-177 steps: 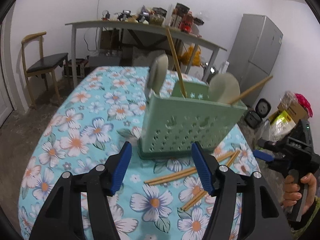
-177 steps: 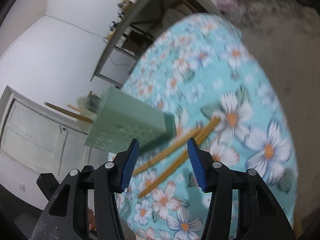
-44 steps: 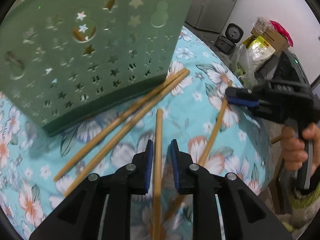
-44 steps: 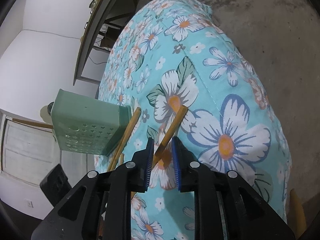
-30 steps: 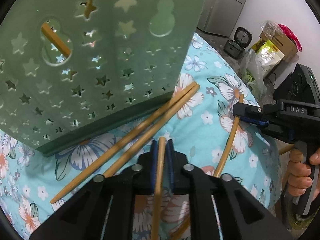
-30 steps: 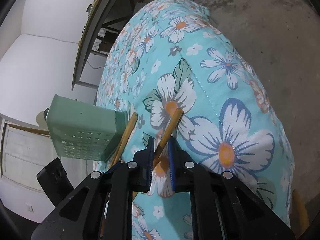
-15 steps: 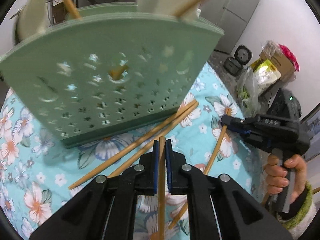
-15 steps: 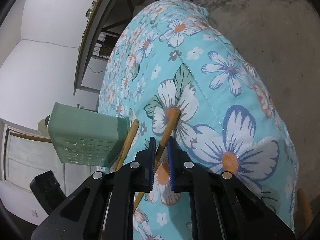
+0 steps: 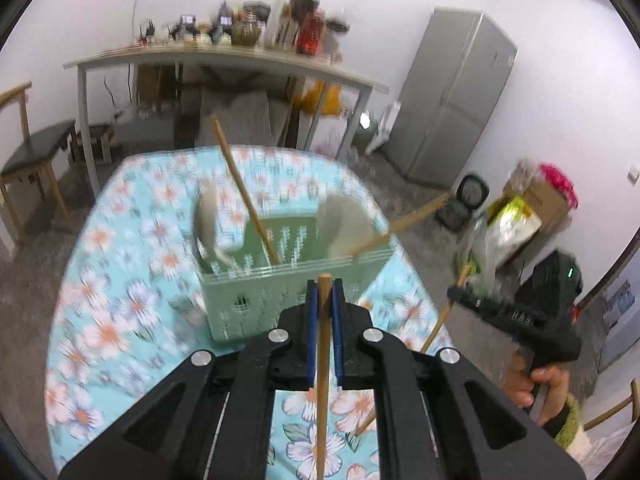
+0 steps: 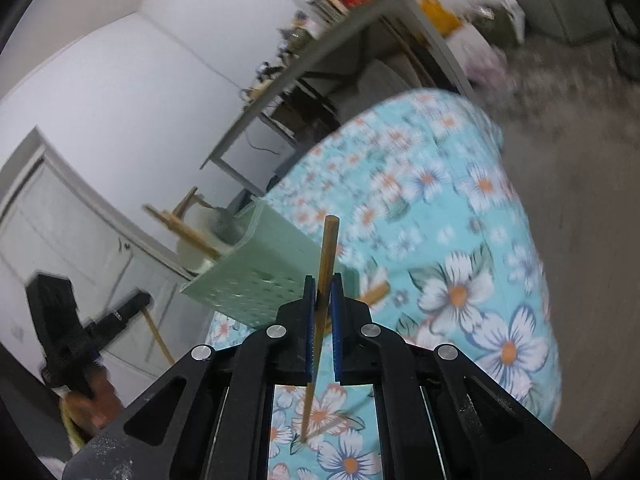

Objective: Organize utensils
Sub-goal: 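Insert the chopstick into the green holder and open the left gripper while the right lifts its chopstick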

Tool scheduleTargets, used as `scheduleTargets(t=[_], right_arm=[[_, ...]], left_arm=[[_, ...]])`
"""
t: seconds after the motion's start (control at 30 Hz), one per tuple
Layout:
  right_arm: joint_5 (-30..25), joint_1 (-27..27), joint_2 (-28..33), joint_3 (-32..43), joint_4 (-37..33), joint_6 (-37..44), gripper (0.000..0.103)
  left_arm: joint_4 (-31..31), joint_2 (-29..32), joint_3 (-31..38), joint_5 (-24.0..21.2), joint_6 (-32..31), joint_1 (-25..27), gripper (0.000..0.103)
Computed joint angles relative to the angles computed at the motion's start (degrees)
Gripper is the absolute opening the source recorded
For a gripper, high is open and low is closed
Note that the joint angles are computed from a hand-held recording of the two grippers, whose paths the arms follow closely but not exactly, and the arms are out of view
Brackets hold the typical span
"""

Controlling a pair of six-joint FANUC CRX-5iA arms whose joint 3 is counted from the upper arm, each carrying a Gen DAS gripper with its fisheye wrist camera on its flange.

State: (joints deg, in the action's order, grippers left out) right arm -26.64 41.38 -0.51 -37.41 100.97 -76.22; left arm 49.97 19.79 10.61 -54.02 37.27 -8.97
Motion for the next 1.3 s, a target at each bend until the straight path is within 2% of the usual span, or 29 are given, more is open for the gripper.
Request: scheduleTargets(t=[0.13, 0.3, 0.53, 0.67, 0.87, 1.07, 1.3], right_arm=[[-5.76, 4.38, -0.44, 1.72, -6.71, 9.82, 0.004], [-9.75, 7.09, -0.92, 2.43, -10.45, 14.37, 0.004], [-10.04, 7.09, -1.14, 2.54, -11.68, 15.48, 0.004], [-9.30, 6.45, -1.21, 2.40, -10.51, 14.80, 0.004], [-8.37, 5.66, -1.69, 2.21, -8.43, 13.48, 0.004], [-7.61, 5.02, -2.23, 2.14, -6.30, 11.96, 0.004], [-7.90, 5.47, -2.23, 2.46, -6.01, 11.95, 0.004]], left_arm=[[6.10, -2.41, -1.16, 2.78, -3.42, 0.58, 0.006], [13.71, -3.55, -1.09, 6.02, -7.17, 0.42, 0.006], [23.72, -3.33, 0.77, 9.40, -13.11, -1.18, 0.006], [28.27, -2.43, 1.83, 12.98, -16.80, -2.93, 0.006], [25.39, 1.56, 5.55, 16.17, -13.97, -4.24, 0.006], [22.48, 5.31, 7.61, 16.72, -10.86, -5.03, 0.006], [25.69, 7.15, 5.39, 20.63, -16.18, -6.95, 0.006]])
